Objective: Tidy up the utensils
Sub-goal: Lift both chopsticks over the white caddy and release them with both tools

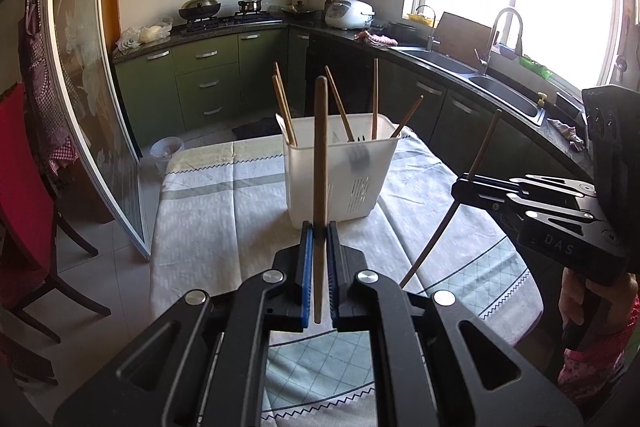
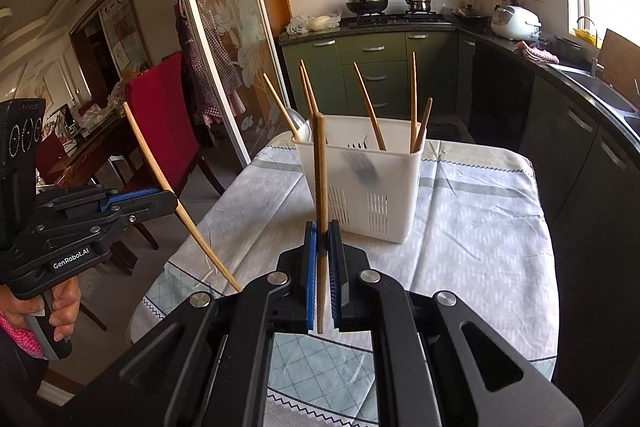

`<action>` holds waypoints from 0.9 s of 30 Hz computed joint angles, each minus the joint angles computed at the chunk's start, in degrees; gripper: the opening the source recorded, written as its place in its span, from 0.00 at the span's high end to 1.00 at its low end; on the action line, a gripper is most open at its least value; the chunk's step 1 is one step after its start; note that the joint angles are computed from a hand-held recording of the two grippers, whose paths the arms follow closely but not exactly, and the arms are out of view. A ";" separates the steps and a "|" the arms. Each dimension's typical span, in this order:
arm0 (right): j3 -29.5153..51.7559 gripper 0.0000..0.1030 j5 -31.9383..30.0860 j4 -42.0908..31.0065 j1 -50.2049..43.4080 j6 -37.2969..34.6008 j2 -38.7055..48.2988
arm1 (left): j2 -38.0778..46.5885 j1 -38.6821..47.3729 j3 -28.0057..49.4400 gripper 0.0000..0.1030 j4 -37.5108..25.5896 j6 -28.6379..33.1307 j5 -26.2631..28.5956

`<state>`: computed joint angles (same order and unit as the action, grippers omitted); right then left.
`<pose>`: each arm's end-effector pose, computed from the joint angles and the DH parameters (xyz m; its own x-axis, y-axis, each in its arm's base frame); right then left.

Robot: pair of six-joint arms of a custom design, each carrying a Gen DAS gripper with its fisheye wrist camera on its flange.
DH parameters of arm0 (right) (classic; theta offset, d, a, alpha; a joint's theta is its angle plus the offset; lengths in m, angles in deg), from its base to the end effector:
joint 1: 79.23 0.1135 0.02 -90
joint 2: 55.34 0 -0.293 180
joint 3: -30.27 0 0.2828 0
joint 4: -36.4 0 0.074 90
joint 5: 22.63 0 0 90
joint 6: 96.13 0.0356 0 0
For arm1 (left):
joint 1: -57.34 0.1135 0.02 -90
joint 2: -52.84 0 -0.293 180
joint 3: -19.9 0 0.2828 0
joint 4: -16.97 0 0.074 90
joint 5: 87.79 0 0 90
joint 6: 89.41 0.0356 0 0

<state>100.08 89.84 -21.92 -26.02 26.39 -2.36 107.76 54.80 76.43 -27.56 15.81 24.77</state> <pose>0.1273 0.1475 0.3585 -0.6402 -0.0266 -0.7677 -0.2661 0.9452 0.1892 0.2117 -0.0231 0.2884 -0.5720 0.2681 -0.7752 0.4889 0.8703 -0.0598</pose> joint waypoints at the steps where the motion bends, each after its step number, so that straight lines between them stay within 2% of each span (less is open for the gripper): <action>1: 1.89 0.94 0.71 -0.68 0.11 -0.62 0.46 | 0.12 -0.90 1.14 0.94 0.07 -0.71 -0.19; 8: 16.63 0.94 7.58 -2.80 -0.54 -8.27 4.27 | 4.95 -5.21 11.92 0.94 1.70 -6.16 -0.04; 15: 27.29 0.94 5.88 -0.74 -8.90 -15.50 12.17 | 11.80 -11.01 20.09 0.94 7.52 -10.92 -4.32; 20: 27.78 0.94 -0.26 2.50 -16.80 -17.85 17.55 | 18.37 -13.68 21.63 0.94 13.48 -11.87 -9.71; 23: 25.35 0.94 -3.31 5.09 -19.84 -18.03 19.28 | 23.13 -13.23 22.65 0.94 14.66 -12.41 -10.16; 27: 21.79 0.94 -4.33 8.37 -21.63 -18.46 20.68 | 28.01 -12.65 22.84 0.94 15.35 -11.82 -10.76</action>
